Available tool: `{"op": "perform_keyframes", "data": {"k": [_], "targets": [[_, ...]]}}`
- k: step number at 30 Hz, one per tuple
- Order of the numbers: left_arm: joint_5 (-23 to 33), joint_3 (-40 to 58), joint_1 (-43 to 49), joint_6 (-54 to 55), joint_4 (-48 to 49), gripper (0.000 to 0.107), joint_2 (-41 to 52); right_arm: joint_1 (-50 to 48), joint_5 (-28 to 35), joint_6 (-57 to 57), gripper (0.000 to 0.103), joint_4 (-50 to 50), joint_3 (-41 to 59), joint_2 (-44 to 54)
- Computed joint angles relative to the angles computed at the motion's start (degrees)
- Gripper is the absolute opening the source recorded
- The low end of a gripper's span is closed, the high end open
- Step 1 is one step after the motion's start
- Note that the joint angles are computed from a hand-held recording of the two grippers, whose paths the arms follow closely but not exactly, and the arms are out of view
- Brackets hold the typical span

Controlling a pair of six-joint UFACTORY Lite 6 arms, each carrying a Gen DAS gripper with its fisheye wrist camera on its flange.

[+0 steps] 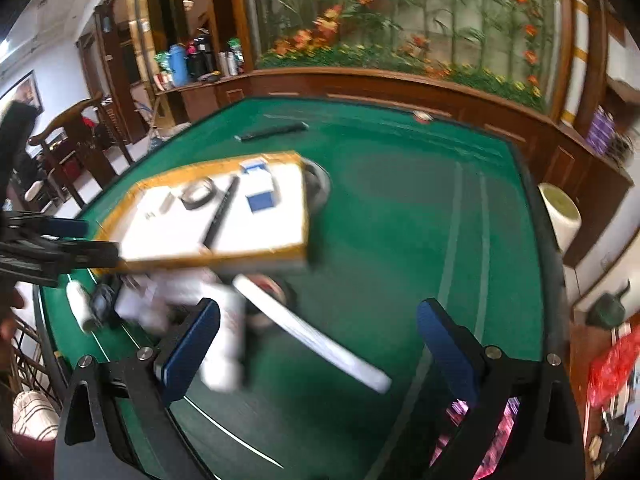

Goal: Organize rigid objects
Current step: 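Lift both tools from the tray and move toward the items on the table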

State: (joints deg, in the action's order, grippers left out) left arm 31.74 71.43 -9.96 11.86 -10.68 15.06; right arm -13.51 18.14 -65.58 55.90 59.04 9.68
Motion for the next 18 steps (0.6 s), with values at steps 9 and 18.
{"op": "perform_keyframes", "data": {"k": [9, 18], "targets": [[-0.54, -2.72, -7.38, -2.56, -0.69, 0.099, 1.75, -3.96, 0.68, -9.37, 0.098, 9.37, 9.22, 12.66], [-0.8, 11.97, -16.31, -14.21, 5.38, 0.093, 16.38, -2.22, 6.3, 3.3, 0.098, -3.09, 16.96, 12.94]]}}
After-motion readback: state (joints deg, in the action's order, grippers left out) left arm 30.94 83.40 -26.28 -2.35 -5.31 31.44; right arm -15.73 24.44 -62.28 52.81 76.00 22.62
